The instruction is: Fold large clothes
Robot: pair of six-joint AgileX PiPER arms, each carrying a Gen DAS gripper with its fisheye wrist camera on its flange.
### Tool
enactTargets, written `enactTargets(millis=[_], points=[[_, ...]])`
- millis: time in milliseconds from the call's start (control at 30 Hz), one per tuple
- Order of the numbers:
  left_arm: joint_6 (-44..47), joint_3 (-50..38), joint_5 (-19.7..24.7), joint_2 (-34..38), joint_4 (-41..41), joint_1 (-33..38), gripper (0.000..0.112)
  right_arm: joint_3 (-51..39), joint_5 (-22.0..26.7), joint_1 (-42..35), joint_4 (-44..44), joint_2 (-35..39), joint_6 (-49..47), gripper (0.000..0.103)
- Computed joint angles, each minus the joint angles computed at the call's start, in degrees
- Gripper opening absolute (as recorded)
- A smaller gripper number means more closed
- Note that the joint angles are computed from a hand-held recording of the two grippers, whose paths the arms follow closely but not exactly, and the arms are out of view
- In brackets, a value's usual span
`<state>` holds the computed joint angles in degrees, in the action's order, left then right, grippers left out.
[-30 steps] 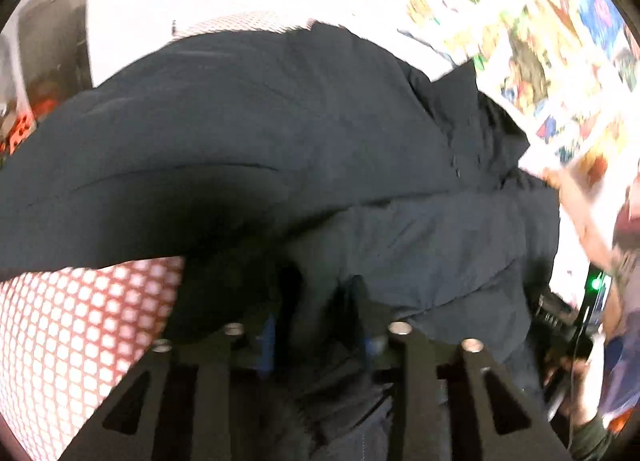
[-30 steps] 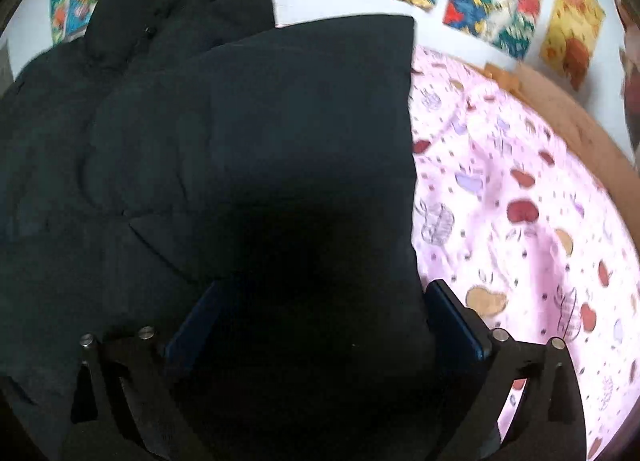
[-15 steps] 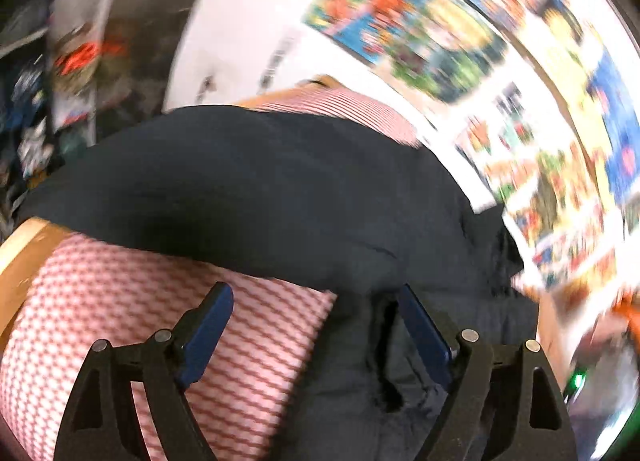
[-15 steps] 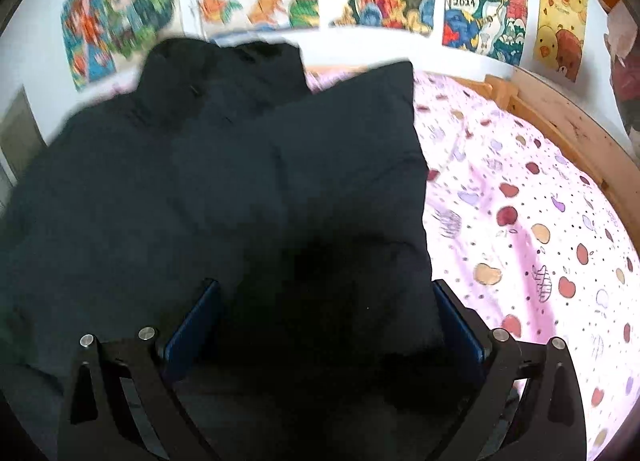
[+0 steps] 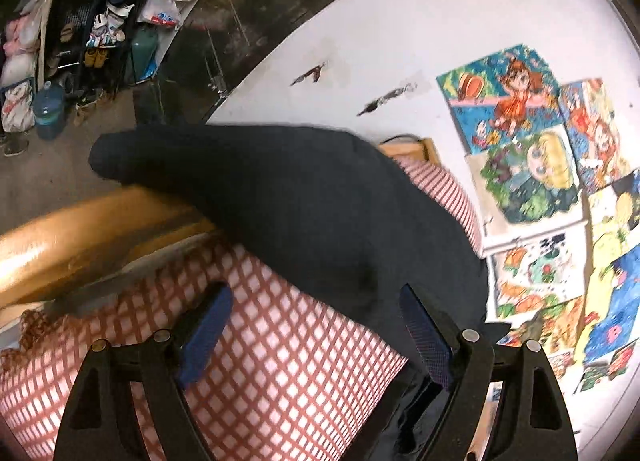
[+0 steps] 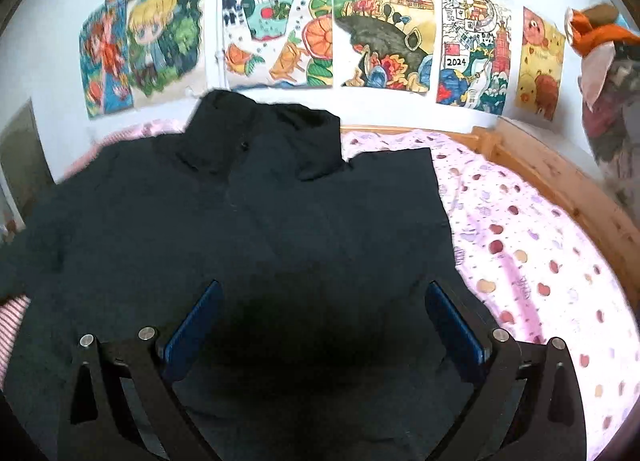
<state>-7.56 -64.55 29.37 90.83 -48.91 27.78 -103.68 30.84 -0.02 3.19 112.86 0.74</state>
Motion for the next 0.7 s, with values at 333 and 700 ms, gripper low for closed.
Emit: enactTargets(millis=[333, 700], points=[[8.23, 0.78, -5.73, 1.71, -8.54, 2.03, 0.066, 7.97, -1.38, 4.39, 7.94, -4.43, -13.79, 0.1], [-18.92, -2.61, -9.32, -0.04, 23.55, -2.69, 0.009, 8.35, 1.36, 5.2, 10.2, -2.78, -18.02, 0.1]])
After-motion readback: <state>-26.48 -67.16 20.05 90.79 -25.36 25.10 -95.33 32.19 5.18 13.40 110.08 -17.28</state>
